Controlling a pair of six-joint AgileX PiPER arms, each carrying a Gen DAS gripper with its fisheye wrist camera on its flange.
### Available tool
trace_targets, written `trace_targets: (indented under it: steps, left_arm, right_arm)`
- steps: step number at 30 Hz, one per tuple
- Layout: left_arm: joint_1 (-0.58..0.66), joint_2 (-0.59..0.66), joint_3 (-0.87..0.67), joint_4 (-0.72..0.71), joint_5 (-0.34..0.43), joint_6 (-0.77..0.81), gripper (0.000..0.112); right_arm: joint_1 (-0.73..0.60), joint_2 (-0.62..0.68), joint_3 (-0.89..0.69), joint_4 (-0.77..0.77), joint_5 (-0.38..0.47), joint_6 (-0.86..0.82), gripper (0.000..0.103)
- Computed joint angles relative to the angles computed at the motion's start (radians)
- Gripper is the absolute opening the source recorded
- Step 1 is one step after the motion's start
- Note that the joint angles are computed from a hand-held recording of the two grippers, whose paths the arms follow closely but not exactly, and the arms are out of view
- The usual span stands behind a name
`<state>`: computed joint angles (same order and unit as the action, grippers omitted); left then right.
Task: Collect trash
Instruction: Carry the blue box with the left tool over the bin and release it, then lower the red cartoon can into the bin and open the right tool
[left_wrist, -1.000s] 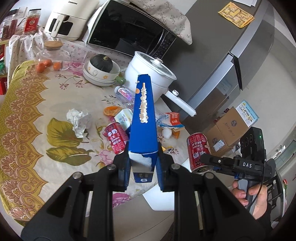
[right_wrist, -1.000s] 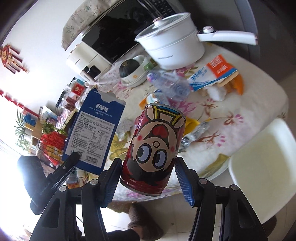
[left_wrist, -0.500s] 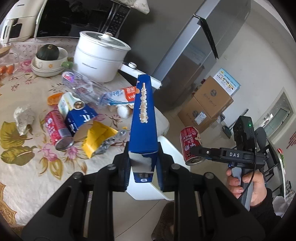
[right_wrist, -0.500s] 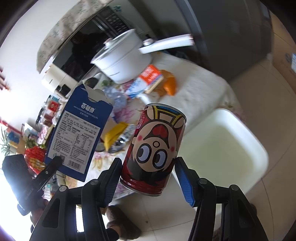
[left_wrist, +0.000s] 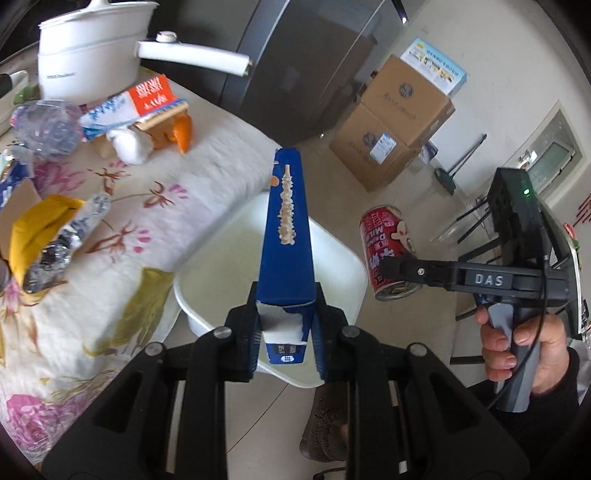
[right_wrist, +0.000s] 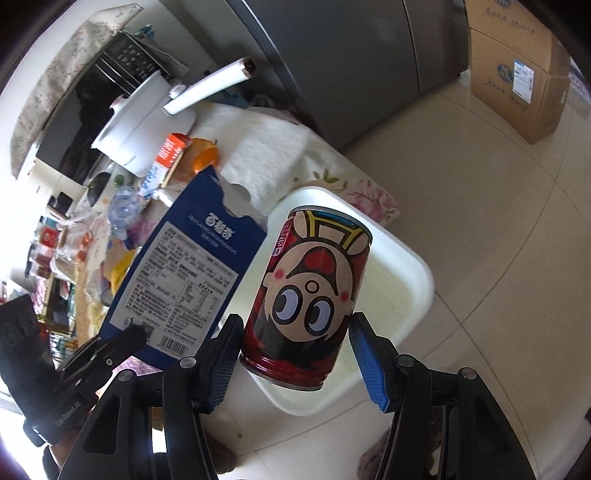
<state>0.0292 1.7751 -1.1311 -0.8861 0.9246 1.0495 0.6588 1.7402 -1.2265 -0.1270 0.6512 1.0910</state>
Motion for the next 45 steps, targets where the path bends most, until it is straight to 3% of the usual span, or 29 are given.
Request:
trace_targets:
  steps: [6,8,9,11,16,24,31,36,40,45]
  left_arm:
    - [-0.063,0.051,-0.026,0.055,-0.041,-0.06,0.029]
    - [-0.08,0.04,-0.023,0.108,-0.087,-0.121,0.058]
    - [-0.087,0.028,-0.016,0.132,-0.12,-0.149,0.079]
    - [-0.095,-0.001,0.0,0.188,-0.175,-0.198,0.084]
    - [-0.077,-0.033,0.007,0.331,-0.229,-0.314,0.101]
    - [-0.004,-0.037,-0.006,0.454,-0.196,-0.385,0.102]
    - [0.089,-0.058,-0.017,0.419,-0.141,-0.329,0.102]
    - [0.166,-0.068,-0.034,0.391,-0.1,-0.268,0.102]
    - [0.217,-0.065,-0.047,0.391,-0.08,-0.242,0.102]
    - [0.293,-0.052,-0.075,0.381,-0.044,-0.218,0.102]
  right_arm:
    - [0.0,-0.005,-0.005,-0.012,0.02,-0.011,0.06]
    - [0.003,-0.003,-0.01,-0.014,0.028,-0.013,0.06]
    - [0.004,0.002,-0.013,-0.013,0.029,-0.015,0.06]
    - [0.002,0.007,-0.019,-0.01,0.034,-0.023,0.06]
    - [-0.001,0.046,-0.058,-0.001,0.061,-0.039,0.06]
    - [-0.011,0.2,-0.191,0.03,0.151,-0.101,0.057]
    - [-0.027,0.369,-0.327,0.101,0.246,-0.174,0.055]
    - [-0.02,0.417,-0.389,0.094,0.294,-0.161,0.055]
    - [-0.001,0.428,-0.438,0.051,0.33,-0.109,0.076]
    - [0.022,0.439,-0.511,0.022,0.369,-0.092,0.078]
